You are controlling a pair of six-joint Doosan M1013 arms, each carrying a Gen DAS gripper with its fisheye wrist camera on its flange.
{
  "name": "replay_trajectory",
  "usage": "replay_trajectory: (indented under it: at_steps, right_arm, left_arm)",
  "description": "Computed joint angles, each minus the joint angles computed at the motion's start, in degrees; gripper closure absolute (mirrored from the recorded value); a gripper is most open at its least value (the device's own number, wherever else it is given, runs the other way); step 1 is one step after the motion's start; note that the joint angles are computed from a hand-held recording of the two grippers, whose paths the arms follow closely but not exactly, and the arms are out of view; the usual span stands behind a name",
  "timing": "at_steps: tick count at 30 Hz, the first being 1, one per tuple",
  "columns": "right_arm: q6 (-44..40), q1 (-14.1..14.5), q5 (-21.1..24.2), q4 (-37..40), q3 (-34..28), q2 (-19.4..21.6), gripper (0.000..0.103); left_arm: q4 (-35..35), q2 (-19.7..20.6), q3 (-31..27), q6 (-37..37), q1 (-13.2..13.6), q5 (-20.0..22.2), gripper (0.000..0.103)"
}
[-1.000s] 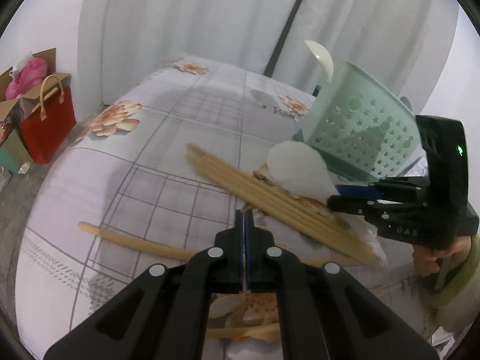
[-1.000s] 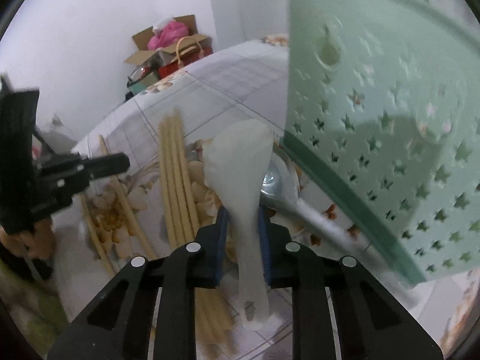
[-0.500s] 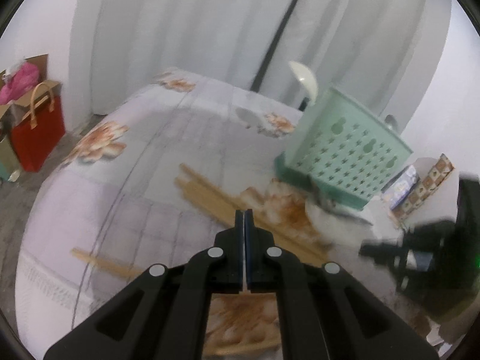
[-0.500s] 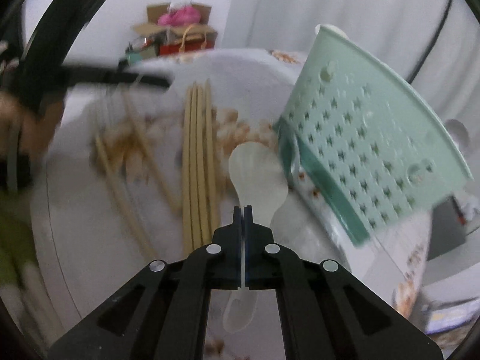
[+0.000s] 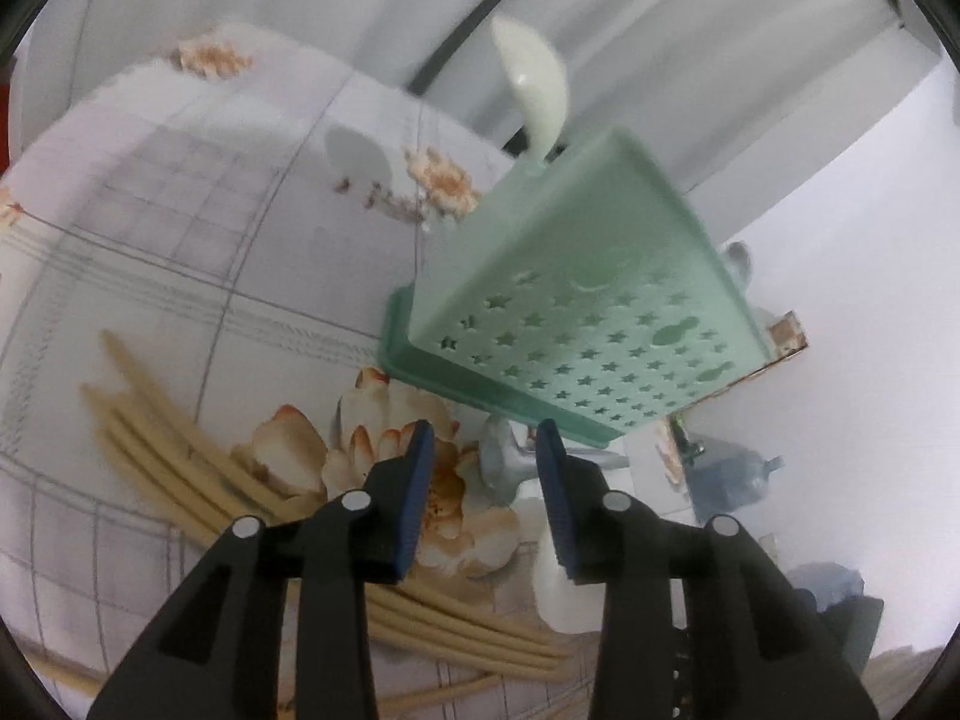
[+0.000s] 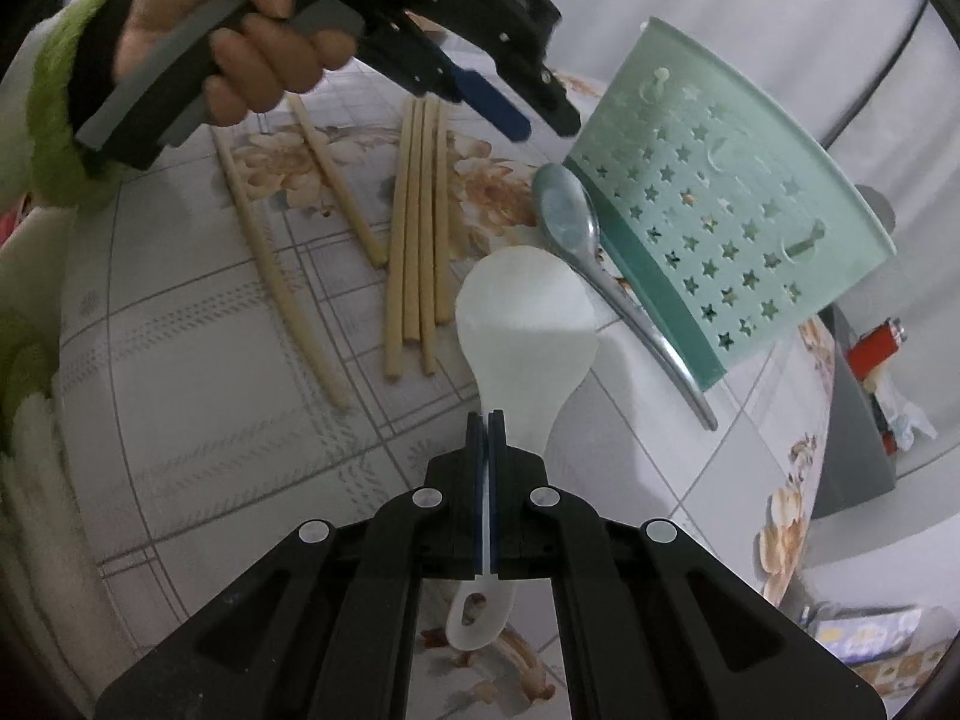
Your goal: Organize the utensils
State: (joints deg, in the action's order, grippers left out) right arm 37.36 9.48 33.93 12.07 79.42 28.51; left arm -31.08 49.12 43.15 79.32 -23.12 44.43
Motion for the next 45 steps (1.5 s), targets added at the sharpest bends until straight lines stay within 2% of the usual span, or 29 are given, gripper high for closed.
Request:
replay_trajectory:
  at_steps: [5,8,12,15,16,18,20,22,24,26,27,30,36,38,39,40,41,45]
  right_arm:
    - [-1.1,-0.6,-0.6,1.2,0.0,0.1,0.103]
    - [-2.1,-1.0,-0.8,2.3,0.1,0.2,0.103]
    - [-3.8,-1.6,-1.4,3.6,0.9,-0.4,0.103]
    - [-4.7,-1.8,-2.1,3.9,2.0,-1.0,0.103]
    - [-4.9,-1.9,-2.2,3.7,2.2,-1.1,0.103]
    - [-4.4,-1.8,-2.3,2.9,2.9,-1.6,0.103]
    - [-4.6,-2.4,-0.7,3.5,2.8,-1.8,0.103]
    - [-6.4,-3.4,3.1,7.9,2.0,-1.9,0.100]
    - [-7.0,-4.6,8.2,13.4,0.3,-1.4,0.089]
    - [-6.7,-5.8,11.8,18.7,-1.3,-0.8,0.070]
    - [-6.2,-6.6,13.6,22.3,-2.5,-0.2,0.068]
    - [-1.6,-7.3,15.9,25.0,-5.7,1.8,0.060]
    - [10.1,-7.5,23.4,22.5,-15.1,8.4,0.060]
    - [10.7,-7.3,25.7,21.8,-17.1,9.9,0.060]
    - [10.0,-7.0,25.2,21.5,-17.1,10.1,0.060]
    - [8.9,-6.5,24.3,20.3,-16.7,9.8,0.064]
    - [8.2,-6.1,23.4,19.3,-16.4,9.5,0.074]
    - [6.0,-4.7,21.4,15.3,-15.5,8.7,0.087]
  left_arm:
    - [5.7,4.2,-8.0,-5.2,-0.8,8.6,0.071]
    - [9.0,6.4,-12.4,-6.8,-1.6,12.6,0.079]
    - [12.2,7.9,-15.2,-9.9,-2.2,13.7,0.091]
    - [12.6,6.7,-12.7,-9.5,-2.4,11.4,0.092]
    - [13.2,7.2,-13.5,-9.9,-2.7,11.3,0.094]
    - [13.9,5.8,-11.2,-10.2,-3.0,8.7,0.097]
    - [15.5,4.3,-8.9,-11.6,-3.0,6.5,0.099]
    - [16.7,2.7,-6.1,-12.6,-3.1,4.1,0.099]
    - [18.3,0.7,-2.7,-14.4,-3.1,1.6,0.100]
    - [19.4,-1.2,0.7,-15.7,-3.2,-0.7,0.100]
    - [20.7,-2.5,2.9,-16.9,-3.2,-2.3,0.100]
    - [22.6,-5.9,8.5,-19.0,-2.6,-6.0,0.101]
    - [29.4,-12.7,19.6,-27.3,-2.0,-14.2,0.101]
    - [31.0,-13.9,21.6,-30.0,-2.0,-15.4,0.101]
    - [31.7,-14.5,22.8,-31.4,-1.9,-16.0,0.101]
    - [31.9,-14.8,23.4,-32.1,-1.9,-16.3,0.101]
    - [32.4,-15.2,24.3,-33.3,-1.8,-16.7,0.101]
    - [34.0,-16.4,26.5,-36.4,-1.7,-18.5,0.101]
